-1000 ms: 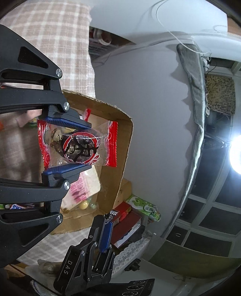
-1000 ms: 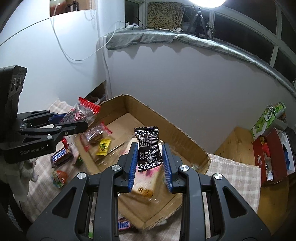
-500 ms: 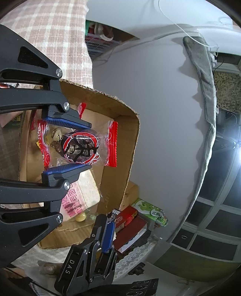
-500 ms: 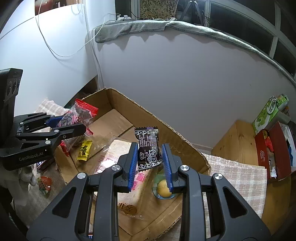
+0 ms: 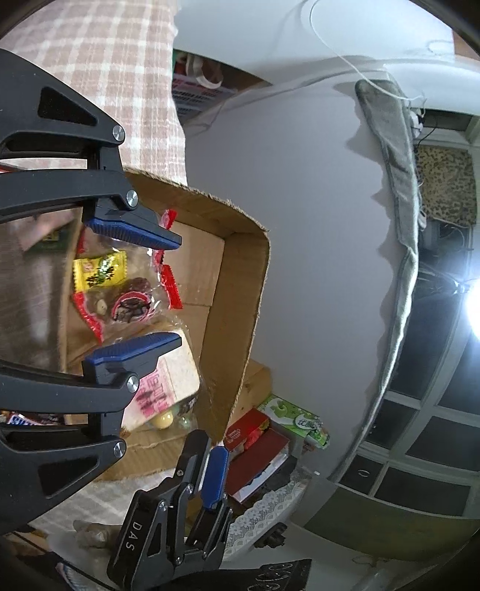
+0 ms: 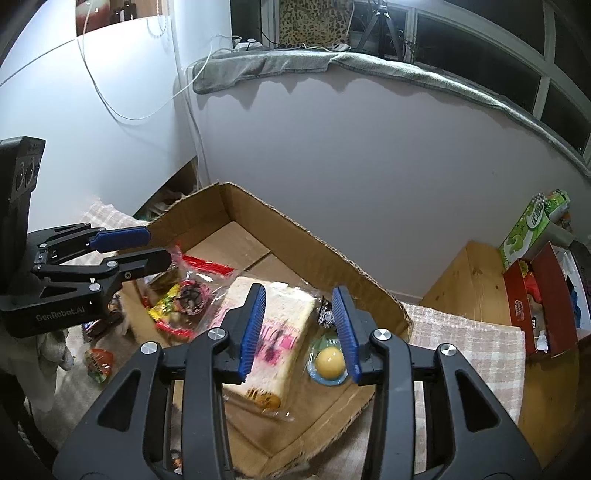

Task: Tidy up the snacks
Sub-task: 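Withdraw both grippers from the box back over the table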

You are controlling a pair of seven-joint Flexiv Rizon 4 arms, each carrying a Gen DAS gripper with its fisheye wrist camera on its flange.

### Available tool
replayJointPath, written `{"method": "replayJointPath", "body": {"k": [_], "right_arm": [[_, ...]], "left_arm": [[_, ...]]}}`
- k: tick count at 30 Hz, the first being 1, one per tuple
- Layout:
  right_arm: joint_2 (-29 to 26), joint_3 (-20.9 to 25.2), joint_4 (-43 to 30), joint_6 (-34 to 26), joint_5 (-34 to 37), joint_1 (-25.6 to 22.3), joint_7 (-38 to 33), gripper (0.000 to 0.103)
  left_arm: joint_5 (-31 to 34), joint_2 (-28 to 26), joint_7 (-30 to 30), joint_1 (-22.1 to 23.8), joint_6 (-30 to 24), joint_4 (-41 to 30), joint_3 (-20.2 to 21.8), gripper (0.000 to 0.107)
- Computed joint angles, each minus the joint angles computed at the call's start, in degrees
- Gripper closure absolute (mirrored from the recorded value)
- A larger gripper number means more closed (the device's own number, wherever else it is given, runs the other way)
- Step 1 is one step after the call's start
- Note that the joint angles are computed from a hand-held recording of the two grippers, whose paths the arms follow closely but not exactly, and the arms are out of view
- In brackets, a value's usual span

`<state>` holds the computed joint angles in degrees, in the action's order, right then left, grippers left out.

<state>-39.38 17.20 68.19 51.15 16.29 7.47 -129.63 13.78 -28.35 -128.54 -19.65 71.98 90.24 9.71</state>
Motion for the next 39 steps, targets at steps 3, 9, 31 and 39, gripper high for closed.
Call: {"method": "replayJointPath", "body": {"k": [3, 9, 31, 39], "right_arm": [[2.57, 0.54, 3.11, 1.17, 0.83, -0.84, -1.12, 0.064], [7.81, 2.05, 8.43, 1.49, 4.87, -3.27, -4.62, 0.064], [20.69, -1.89, 28.00, -0.43, 17.57, -6.25, -15.51, 0.049], [22.67, -2.33, 32.92, 1.21, 19.24, -5.69, -17.64, 0.043]], "left_arm": [[1.82, 1.90, -2.01, -1.48, 0.08, 1.32, 1.43, 0.062], [7.53, 6.82, -7.15, -3.72, -0.07, 4.79, 2.69, 0.062], [24.86, 18.14, -29.63, -0.59, 1.22, 20.37, -4.12, 0.062], [28.32, 18.52, -33.43, -1.41, -2.91, 21.62, -6.22, 0.062]]}}
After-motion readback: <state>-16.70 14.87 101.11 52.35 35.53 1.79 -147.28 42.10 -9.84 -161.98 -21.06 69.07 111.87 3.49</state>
